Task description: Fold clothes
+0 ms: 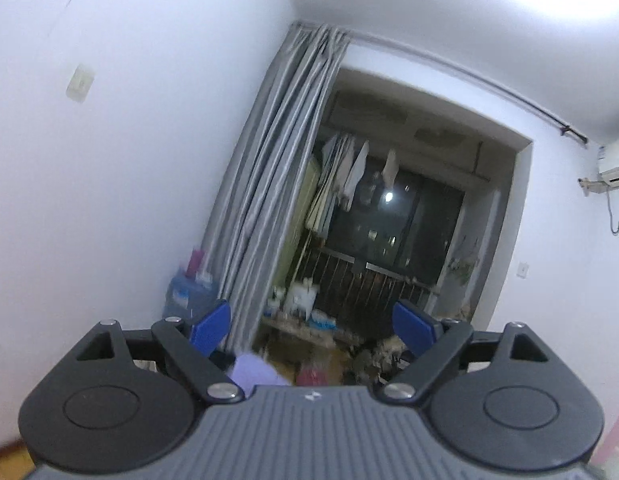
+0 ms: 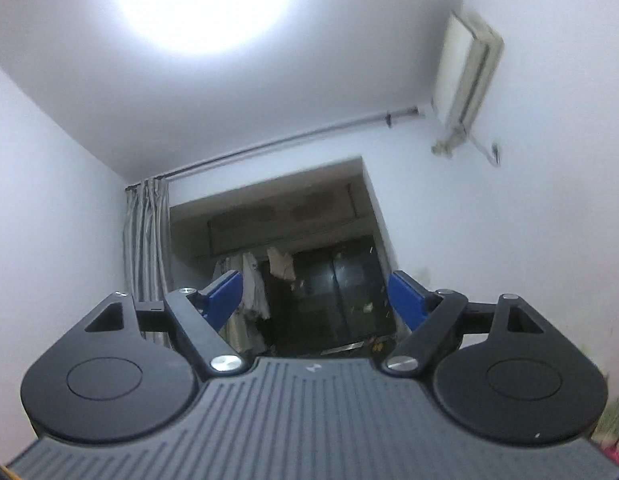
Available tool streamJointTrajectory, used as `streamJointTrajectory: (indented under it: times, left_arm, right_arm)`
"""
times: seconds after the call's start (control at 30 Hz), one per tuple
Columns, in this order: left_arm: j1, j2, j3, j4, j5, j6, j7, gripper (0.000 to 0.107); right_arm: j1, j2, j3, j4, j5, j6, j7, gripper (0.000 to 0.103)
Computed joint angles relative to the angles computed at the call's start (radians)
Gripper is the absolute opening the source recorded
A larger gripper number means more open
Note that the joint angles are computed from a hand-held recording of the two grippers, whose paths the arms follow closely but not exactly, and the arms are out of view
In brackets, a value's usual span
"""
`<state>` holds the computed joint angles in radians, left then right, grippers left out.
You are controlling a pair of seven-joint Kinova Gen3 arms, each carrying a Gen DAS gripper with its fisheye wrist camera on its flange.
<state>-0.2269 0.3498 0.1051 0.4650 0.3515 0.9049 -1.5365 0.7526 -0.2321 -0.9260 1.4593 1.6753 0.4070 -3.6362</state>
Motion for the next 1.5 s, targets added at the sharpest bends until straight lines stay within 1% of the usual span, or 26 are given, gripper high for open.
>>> streamJointTrajectory:
  times: [0.03,0.1,0.17,0.23,0.33,0.37,0.43,0.47,0.53,0.57,0.63,0.67,0.73,0.77,0.83,0.87,0.9,0.93,1.03,1.1,1.23,1.3,1.37,1.43,1.47,1.5]
  left_arm:
    - [-0.004,-0.005,0.007,0.043,0.005,-0.005,0.008,0.089]
    - [0.030,-0.003,-0.005,0.136,-0.019,-0.028,0.018,0.089]
    - [0.077,0.010,-0.026,0.229,-0.047,-0.052,0.022,0.089]
    - [0.134,0.036,-0.051,0.321,-0.073,-0.079,0.025,0.088]
    - [0.197,0.080,-0.060,0.458,-0.120,-0.156,0.046,0.086]
    - [0.221,0.104,-0.067,0.483,-0.139,-0.173,0.062,0.084]
    - [0.240,0.162,-0.056,0.516,-0.148,-0.195,0.077,0.083]
    - [0.242,0.194,-0.049,0.520,-0.143,-0.190,0.077,0.080]
    - [0.260,0.271,-0.037,0.488,-0.163,-0.143,0.087,0.075]
    - [0.261,0.292,-0.032,0.487,-0.173,-0.113,0.074,0.074]
    - [0.268,0.340,-0.012,0.478,-0.181,-0.082,0.025,0.073]
    - [0.271,0.365,0.001,0.464,-0.186,-0.062,0.010,0.072]
    - [0.281,0.431,0.015,0.395,-0.186,-0.008,-0.012,0.071]
    - [0.282,0.455,0.026,0.376,-0.184,-0.001,-0.023,0.070]
    - [0.307,0.470,0.010,0.392,-0.178,-0.015,-0.026,0.069]
    - [0.303,0.450,0.020,0.415,-0.171,-0.011,-0.038,0.067]
    - [0.312,0.446,0.011,0.423,-0.175,-0.010,-0.036,0.063]
    - [0.322,0.457,0.004,0.413,-0.177,-0.008,-0.030,0.062]
    - [0.345,0.488,-0.019,0.368,-0.175,0.026,-0.018,0.058]
    - [0.344,0.496,-0.017,0.359,-0.177,0.032,-0.023,0.057]
    - [0.346,0.496,-0.023,0.371,-0.184,0.015,-0.025,0.057]
    - [0.342,0.491,-0.024,0.386,-0.180,0.004,-0.017,0.057]
    - [0.344,0.495,-0.027,0.380,-0.180,0.008,-0.001,0.057]
    - [0.346,0.496,-0.030,0.374,-0.184,0.015,0.015,0.058]
    - [0.349,0.497,-0.033,0.370,-0.185,0.019,0.021,0.058]
    - [0.350,0.496,-0.036,0.367,-0.189,0.024,0.028,0.058]
  right_arm:
    - [-0.021,0.022,0.005,0.013,-0.014,-0.001,-0.009,0.081]
    - [-0.035,0.060,0.003,0.066,-0.027,-0.024,-0.071,0.081]
    - [0.020,0.095,-0.053,0.121,-0.035,-0.059,-0.132,0.081]
    - [0.033,0.147,-0.100,0.174,-0.050,-0.063,-0.150,0.081]
    - [-0.024,0.268,-0.149,0.236,-0.115,0.022,-0.092,0.081]
    - [-0.063,0.314,-0.149,0.251,-0.139,0.060,-0.075,0.081]
    - [-0.146,0.407,-0.126,0.267,-0.220,0.124,-0.022,0.081]
    - [-0.178,0.453,-0.113,0.272,-0.261,0.147,0.000,0.081]
    - [-0.259,0.546,-0.046,0.274,-0.342,0.161,0.036,0.072]
    - [-0.306,0.592,-0.007,0.261,-0.383,0.169,0.060,0.070]
    - [-0.379,0.685,0.049,0.228,-0.464,0.194,0.108,0.062]
    - [-0.401,0.731,0.051,0.211,-0.504,0.217,0.130,0.059]
    - [-0.403,0.823,-0.001,0.180,-0.553,0.276,0.152,0.055]
    - [-0.399,0.866,-0.035,0.158,-0.554,0.315,0.144,0.054]
    - [-0.405,0.920,-0.059,0.134,-0.557,0.347,0.112,0.048]
    - [-0.416,0.924,-0.049,0.134,-0.575,0.339,0.100,0.047]
    - [-0.431,0.920,-0.025,0.138,-0.606,0.320,0.098,0.043]
    - [-0.441,0.923,-0.008,0.128,-0.634,0.309,0.111,0.036]
    - [-0.465,0.912,0.024,0.092,-0.723,0.319,0.173,0.032]
    - [-0.509,0.867,0.086,0.088,-0.786,0.325,0.207,0.032]
    - [-0.654,0.787,0.263,0.088,-0.769,0.457,0.219,0.033]
    - [-0.659,0.781,0.305,0.111,-0.775,0.469,0.185,0.031]
    - [-0.618,0.804,0.325,0.131,-0.822,0.416,0.106,0.023]
    - [-0.638,0.795,0.409,0.163,-0.871,0.345,0.024,0.010]
    - [-0.660,0.789,0.456,0.168,-0.886,0.331,-0.016,0.007]
    - [-0.683,0.777,0.502,0.179,-0.886,0.333,-0.057,0.000]
